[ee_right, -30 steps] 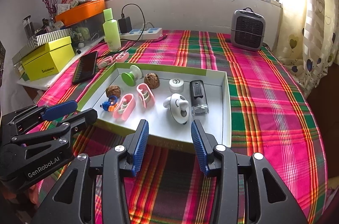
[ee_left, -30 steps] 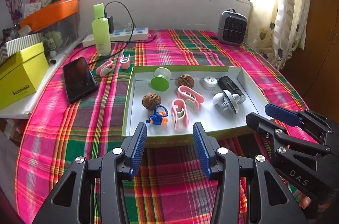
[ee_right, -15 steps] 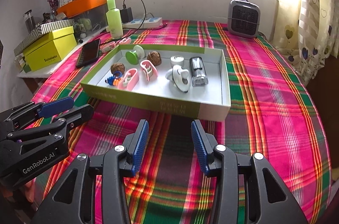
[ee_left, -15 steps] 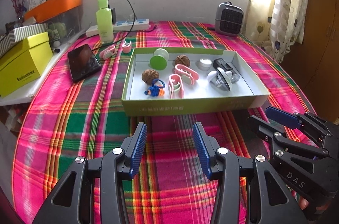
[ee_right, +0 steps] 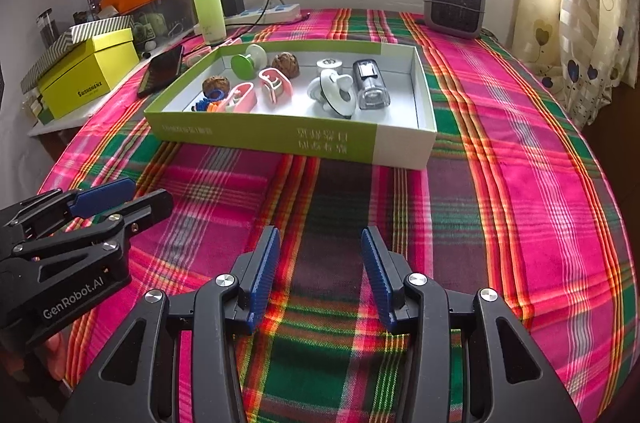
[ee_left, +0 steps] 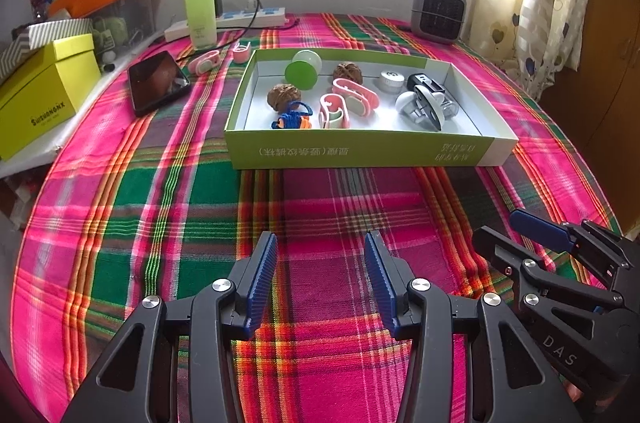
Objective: Organize objects
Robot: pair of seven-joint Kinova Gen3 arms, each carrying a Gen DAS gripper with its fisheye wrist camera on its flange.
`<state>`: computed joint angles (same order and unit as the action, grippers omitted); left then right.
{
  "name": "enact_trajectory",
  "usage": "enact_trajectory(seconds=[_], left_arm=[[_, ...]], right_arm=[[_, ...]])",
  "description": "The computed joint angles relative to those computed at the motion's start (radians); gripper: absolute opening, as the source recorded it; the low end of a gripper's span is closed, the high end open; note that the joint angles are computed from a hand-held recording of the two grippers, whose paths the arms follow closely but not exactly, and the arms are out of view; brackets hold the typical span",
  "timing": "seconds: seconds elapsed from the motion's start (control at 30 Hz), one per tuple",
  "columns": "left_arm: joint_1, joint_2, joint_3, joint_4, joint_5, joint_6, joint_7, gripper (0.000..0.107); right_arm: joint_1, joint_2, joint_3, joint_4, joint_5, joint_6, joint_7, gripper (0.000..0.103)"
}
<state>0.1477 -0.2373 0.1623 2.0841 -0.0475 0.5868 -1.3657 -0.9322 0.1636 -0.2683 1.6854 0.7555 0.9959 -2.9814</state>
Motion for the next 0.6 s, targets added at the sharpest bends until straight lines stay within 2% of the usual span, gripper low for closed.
enact_trajectory(seconds=[0.13,0.23,0.43,0.6], left_arm=[[-0.001,0.007,0.013,0.002,-0.012,0.006,0.014,0.044],[-0.001,0.013,0.018,0.005,-0.021,0.004,0.027,0.044],[-0.007,0.017,0.038,0.013,-0.063,-0.009,0.074,0.044],[-0.025,0.015,0.078,0.026,-0.134,-0.028,0.156,0.044]], right_arm=[[-0.009,0.006,0.0,0.004,0.008,0.015,-0.014,0.045],[-0.017,0.01,0.0,0.005,0.02,0.024,-0.022,0.05],[-0.027,0.019,0.003,-0.004,0.031,0.049,-0.028,0.05],[-0.03,0.026,0.005,-0.014,0.031,0.068,-0.029,0.05]])
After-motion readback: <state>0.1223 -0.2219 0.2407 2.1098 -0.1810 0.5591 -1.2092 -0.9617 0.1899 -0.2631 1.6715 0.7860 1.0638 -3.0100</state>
